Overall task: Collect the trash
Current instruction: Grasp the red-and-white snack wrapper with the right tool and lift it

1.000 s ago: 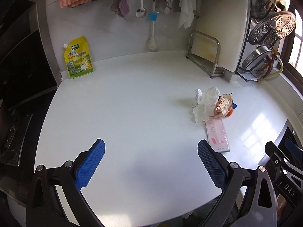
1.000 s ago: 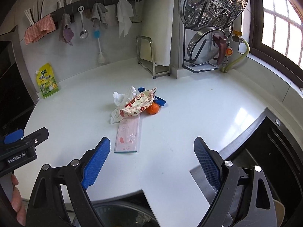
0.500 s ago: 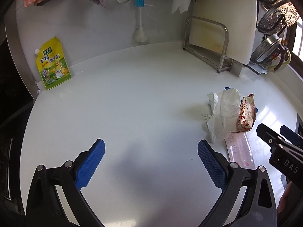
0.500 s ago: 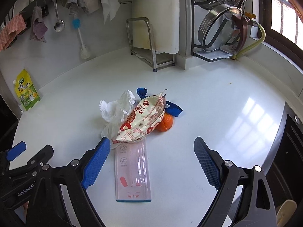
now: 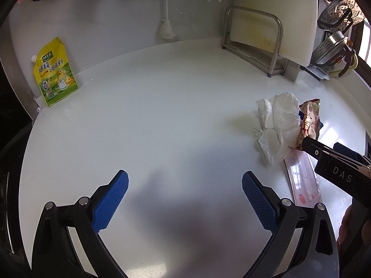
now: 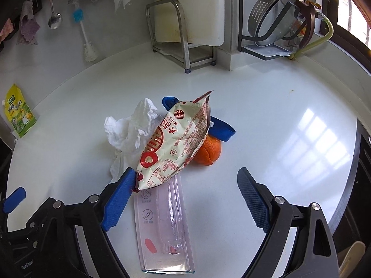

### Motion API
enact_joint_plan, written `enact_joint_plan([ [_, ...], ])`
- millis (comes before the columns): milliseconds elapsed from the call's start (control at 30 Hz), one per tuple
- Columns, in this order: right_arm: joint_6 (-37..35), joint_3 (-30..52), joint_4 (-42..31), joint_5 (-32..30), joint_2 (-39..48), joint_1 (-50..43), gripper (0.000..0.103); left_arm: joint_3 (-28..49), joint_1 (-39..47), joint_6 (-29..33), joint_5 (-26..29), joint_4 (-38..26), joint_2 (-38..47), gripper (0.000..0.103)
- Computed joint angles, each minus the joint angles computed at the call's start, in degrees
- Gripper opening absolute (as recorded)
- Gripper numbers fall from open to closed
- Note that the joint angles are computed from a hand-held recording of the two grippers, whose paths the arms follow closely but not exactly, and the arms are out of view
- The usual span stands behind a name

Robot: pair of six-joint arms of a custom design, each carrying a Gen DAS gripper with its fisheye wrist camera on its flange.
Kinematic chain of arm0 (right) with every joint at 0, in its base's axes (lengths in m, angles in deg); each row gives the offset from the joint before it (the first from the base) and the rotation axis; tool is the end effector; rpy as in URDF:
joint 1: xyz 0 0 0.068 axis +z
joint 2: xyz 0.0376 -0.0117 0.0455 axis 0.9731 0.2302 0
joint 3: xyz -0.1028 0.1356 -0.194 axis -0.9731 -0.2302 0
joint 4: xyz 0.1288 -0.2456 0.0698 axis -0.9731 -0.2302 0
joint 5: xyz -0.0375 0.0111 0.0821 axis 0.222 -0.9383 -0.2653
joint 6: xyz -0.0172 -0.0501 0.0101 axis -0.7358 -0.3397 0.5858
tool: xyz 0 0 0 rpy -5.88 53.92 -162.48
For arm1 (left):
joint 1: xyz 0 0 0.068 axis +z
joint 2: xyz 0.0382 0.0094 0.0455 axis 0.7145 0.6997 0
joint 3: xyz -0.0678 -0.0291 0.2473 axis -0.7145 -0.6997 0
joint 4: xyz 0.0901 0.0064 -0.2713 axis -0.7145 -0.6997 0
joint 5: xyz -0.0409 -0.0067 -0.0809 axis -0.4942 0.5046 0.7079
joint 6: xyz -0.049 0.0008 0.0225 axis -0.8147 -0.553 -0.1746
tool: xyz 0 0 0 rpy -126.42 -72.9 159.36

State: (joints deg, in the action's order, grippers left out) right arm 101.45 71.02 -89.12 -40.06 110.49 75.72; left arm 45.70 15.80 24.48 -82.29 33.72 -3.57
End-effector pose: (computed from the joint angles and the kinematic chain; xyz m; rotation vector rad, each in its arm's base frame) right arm 0.2084 -0.0113 0.1223 0.6708 2.3906 -0.0888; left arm 0.2527 -0.1400 0.1396 0.4698 2.4303 -0.1230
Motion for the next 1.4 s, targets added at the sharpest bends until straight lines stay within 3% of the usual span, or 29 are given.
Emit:
enact_joint_plan([
  [433, -1.0, -0.3, 0.5, -0.8, -1.6, -0.1, 0.083, 0.5, 0.0, 0.4, 0.3, -0.7, 0.0, 0.097],
  [500, -1.4, -0.2, 0.3, -0.9, -1.4, 0.1, 0.076, 0.7, 0.0, 0.3, 0.4, -0.9, 0.1, 0.097],
  [667, -2.4, -0.2, -0.1, -0.6, -1.5, 0.4, 0.07, 0.6, 0.5, 0.2, 1.0, -1.1, 0.0, 0.097],
  [933, -4.0, 0.1, -0.2, -2.4, -1.8, -0.8, 0.048, 0.4, 0.7, 0.3, 1.3, -1.2, -0.3, 0.097],
  [1400, -6.0, -2.9, -4.4, -5.0, -10.2, -7.1, 0.048, 1.2, 0.6, -0.1, 2.6, -0.9, 0.4, 0.097],
])
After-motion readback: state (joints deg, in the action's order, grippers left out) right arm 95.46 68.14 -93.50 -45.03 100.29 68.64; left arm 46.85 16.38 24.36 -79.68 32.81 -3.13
